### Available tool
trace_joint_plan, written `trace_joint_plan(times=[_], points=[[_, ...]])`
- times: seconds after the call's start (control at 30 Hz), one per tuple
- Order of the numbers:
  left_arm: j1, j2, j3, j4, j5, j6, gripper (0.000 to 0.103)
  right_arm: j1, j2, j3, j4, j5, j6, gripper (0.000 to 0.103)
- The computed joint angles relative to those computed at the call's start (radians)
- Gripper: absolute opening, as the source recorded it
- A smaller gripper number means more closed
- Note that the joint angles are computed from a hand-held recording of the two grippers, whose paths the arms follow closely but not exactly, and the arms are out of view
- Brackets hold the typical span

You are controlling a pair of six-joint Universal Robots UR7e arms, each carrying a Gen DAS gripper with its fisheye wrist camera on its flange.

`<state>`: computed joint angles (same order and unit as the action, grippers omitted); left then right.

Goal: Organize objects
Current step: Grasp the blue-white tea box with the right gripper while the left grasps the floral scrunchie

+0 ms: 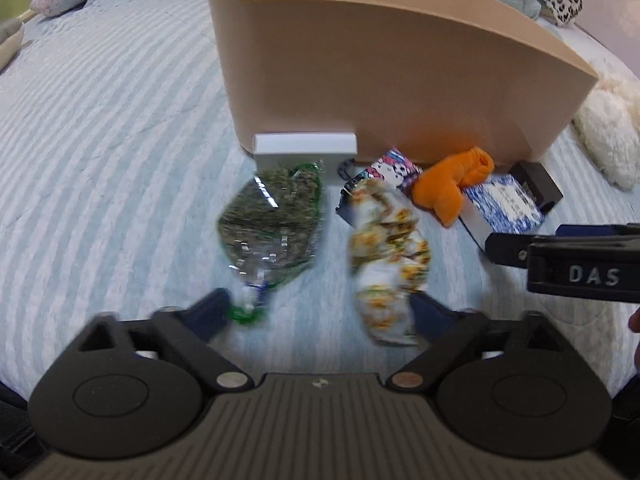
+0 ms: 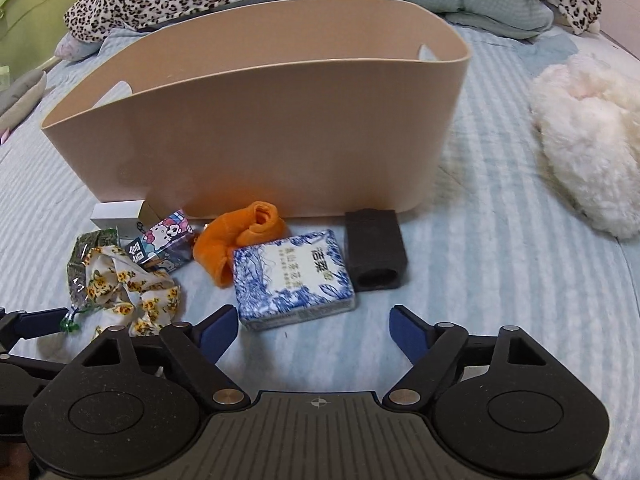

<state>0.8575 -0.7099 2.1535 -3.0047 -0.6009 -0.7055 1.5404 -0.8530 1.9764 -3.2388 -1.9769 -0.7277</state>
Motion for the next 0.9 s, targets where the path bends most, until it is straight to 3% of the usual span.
trace_joint_plan(times=[0.27, 0.33, 0.63, 0.77, 0.9], points=[[-0.01, 0.005, 0.007, -0.064, -0.005, 0.052, 0.049, 0.005, 0.043, -0.019, -0.029, 0.01, -0.019, 0.062], [-0.014, 0.006, 0.006, -0.053, -0.005, 0.053, 0.045, 0.004, 0.045, -0.016, -0.043, 0.014, -0.031, 0.061], [-0.06, -0.021, 0.057, 0.042, 0.002, -0.067, 0.041, 0.001, 0.014, 0.039, -0.073, 0.005, -0.066, 0.061], [-0.085, -0.01, 0.067, 0.108, 0.046, -0.121, 0.056, 0.002, -0.003, 0.064, -0.076, -0.004, -0.069, 0.061], [-0.108, 0.009, 0.049, 0.177, 0.12, -0.144, 0.06, -0.004, -0.021, 0.089, -0.08, -0.002, -0.061, 0.061]])
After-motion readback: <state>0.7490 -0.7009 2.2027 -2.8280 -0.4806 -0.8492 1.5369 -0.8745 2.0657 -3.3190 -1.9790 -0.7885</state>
